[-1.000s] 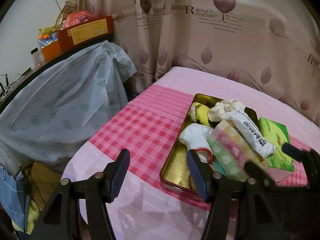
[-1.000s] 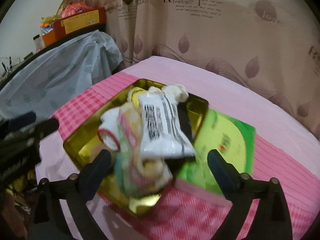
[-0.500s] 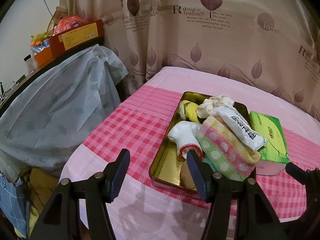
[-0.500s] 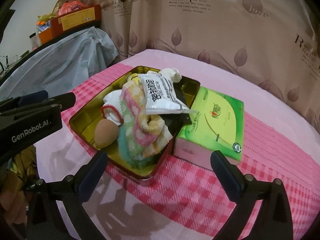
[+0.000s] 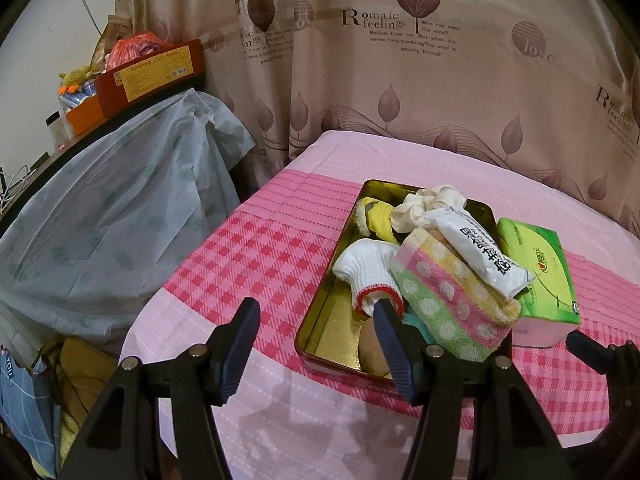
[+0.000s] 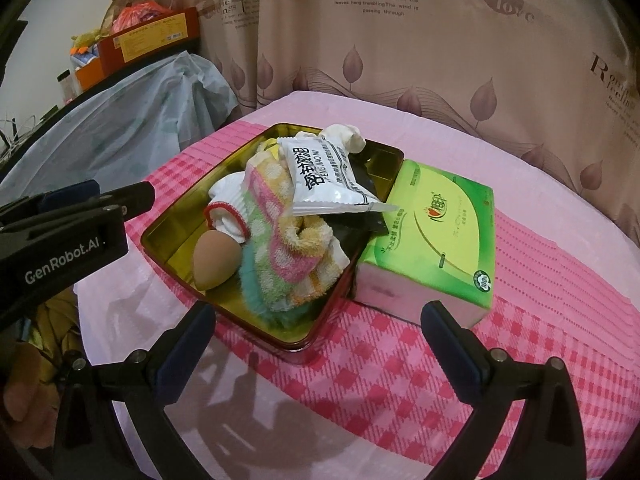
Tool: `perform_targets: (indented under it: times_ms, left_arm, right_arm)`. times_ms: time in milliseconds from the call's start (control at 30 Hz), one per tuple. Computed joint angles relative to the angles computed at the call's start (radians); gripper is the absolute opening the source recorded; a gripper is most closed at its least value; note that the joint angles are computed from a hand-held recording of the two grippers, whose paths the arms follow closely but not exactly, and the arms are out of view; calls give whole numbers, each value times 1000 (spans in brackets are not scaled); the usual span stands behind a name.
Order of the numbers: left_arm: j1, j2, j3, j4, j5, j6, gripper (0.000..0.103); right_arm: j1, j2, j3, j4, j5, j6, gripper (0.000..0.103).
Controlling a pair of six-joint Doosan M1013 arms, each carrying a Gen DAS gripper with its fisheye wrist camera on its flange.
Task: Organize soft objects
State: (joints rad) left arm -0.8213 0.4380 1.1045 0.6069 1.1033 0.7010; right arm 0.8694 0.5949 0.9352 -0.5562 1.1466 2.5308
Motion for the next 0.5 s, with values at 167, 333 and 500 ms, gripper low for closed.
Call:
perform_targets:
  times_ms: [167,333,500]
  left_arm:
    - [0,-1,2,-1,-4,3,60]
    - [0,-2,2,-3,-5,8,60]
    - [1,-3,2,-13,-7,18,60]
  right_arm:
    - [-1,0,0,6,-2,1,101]
    - [1,2,-3,11,-1,-1,101]
    - [1,6,-9,18,1,-4,101]
